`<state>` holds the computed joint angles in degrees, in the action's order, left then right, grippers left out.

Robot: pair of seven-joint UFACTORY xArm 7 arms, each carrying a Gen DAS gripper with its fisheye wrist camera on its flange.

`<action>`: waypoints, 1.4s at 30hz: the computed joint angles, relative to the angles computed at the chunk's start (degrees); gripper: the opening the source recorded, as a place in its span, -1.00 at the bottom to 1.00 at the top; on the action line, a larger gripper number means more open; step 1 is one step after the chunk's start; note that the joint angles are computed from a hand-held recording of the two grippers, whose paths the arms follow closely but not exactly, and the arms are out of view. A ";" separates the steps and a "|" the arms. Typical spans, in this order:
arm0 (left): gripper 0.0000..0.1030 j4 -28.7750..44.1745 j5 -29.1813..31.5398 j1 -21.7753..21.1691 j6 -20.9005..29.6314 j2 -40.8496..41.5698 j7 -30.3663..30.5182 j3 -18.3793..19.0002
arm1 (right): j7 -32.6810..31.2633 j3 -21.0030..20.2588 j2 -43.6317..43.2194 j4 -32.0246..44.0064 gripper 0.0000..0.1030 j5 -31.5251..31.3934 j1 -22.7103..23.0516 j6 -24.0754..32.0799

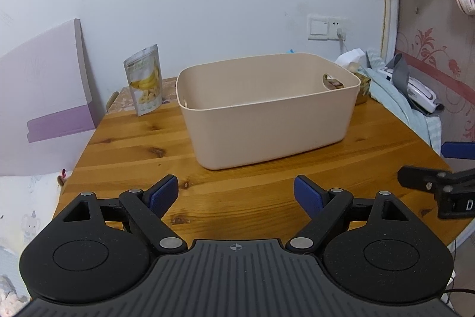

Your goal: Organize objects

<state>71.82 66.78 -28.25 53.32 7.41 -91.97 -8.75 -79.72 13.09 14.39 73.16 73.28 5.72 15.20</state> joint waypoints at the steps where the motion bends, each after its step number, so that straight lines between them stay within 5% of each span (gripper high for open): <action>1: 0.68 -0.12 -0.24 0.01 -0.12 -0.08 0.07 -0.03 | 0.05 0.02 -0.10 -0.10 1.00 0.34 -0.11 0.04; 21: 0.68 -0.72 -3.80 -0.22 1.00 -1.50 -2.34 -1.01 | -1.74 -1.49 -1.69 -1.65 1.00 2.83 0.46 0.75; 42: 0.68 0.02 -6.55 -0.72 5.32 -2.26 -3.06 -2.00 | 4.81 -1.35 -2.05 -2.00 1.00 -5.38 0.50 1.12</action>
